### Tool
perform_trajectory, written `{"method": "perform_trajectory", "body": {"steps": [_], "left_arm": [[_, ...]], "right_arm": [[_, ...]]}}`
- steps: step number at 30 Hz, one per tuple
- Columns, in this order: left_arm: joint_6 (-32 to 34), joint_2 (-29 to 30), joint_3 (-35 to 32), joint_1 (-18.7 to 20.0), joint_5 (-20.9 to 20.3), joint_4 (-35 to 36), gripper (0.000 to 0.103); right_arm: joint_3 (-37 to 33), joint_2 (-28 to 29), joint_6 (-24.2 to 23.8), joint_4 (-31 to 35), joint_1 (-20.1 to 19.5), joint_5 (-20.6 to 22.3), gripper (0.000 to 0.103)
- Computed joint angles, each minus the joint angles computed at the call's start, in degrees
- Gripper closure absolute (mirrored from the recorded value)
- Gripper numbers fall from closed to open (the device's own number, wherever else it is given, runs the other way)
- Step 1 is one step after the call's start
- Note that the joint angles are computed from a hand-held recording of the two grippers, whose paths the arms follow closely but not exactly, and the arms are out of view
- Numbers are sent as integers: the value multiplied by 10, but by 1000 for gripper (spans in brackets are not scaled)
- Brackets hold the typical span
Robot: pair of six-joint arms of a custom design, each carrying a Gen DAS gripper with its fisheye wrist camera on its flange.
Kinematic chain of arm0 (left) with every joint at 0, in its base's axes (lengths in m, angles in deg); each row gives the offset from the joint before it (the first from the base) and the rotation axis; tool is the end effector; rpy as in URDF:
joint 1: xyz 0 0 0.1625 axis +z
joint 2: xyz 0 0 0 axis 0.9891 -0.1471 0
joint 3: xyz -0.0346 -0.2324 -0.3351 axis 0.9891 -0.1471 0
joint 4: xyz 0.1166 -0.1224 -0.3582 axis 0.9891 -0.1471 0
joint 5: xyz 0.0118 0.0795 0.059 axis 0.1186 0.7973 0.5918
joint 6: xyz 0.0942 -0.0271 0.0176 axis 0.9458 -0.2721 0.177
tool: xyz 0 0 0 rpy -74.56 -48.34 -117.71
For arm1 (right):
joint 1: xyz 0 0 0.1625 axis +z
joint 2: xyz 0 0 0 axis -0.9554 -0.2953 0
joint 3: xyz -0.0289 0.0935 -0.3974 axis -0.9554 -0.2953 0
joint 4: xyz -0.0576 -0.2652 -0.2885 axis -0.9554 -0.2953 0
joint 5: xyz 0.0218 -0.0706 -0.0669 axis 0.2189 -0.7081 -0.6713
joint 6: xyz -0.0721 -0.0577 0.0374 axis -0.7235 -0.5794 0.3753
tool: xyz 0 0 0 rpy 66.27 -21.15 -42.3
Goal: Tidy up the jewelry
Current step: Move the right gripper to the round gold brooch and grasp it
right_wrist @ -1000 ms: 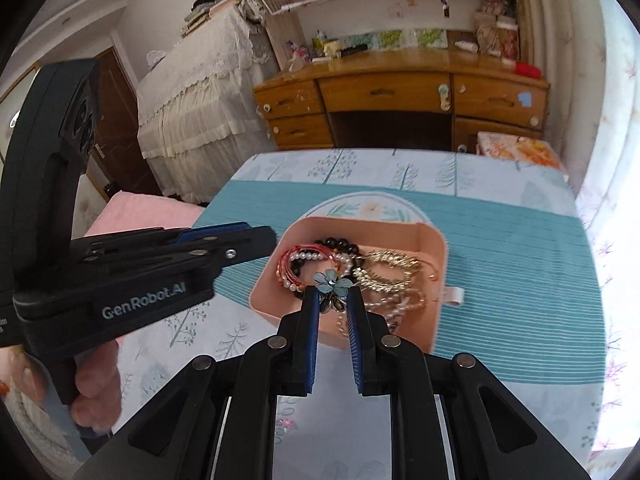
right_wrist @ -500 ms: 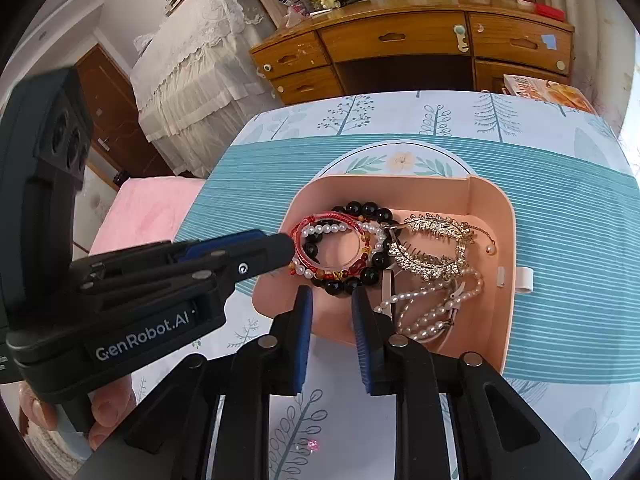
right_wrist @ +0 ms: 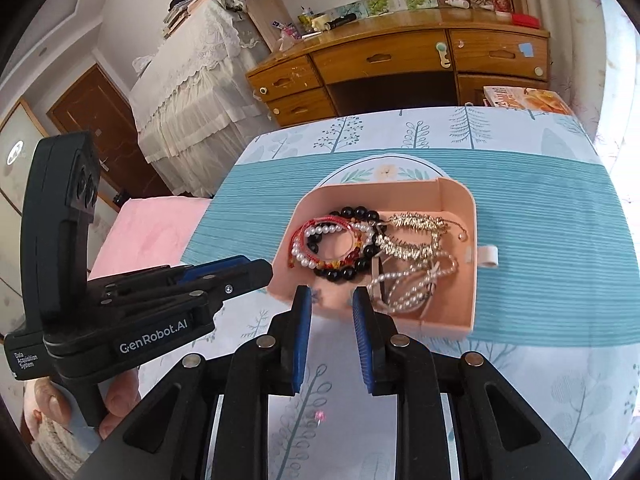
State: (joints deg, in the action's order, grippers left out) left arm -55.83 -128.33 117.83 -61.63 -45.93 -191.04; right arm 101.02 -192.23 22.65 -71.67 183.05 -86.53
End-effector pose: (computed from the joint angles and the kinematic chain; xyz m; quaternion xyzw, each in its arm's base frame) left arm -0.2748 -0.2965 0.1138 0.1829 0.9377 -0.1752 0.2377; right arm 0.1663 -0.1961 0.2616 0.1007 -0.9453 0.2507 0.1826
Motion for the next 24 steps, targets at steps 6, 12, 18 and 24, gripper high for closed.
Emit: {"method": "perform_trajectory", "body": {"steps": [6,12,18,24], "left_arm": [[-56,-68,22,-60,2,68,84],[-137,-153,41,-135,10,173,84],[-248,-240,66,-236,-9,302,81],[-382,-326,106,-364,-63,408,57]], "right_arm": [[1,-60,68,81,73,-35,82],[-14,-103,172,182,187,-89,70],[-35,-114,318,303,325,-129,67],[-51,-85,492,421,481,-137,61]]}}
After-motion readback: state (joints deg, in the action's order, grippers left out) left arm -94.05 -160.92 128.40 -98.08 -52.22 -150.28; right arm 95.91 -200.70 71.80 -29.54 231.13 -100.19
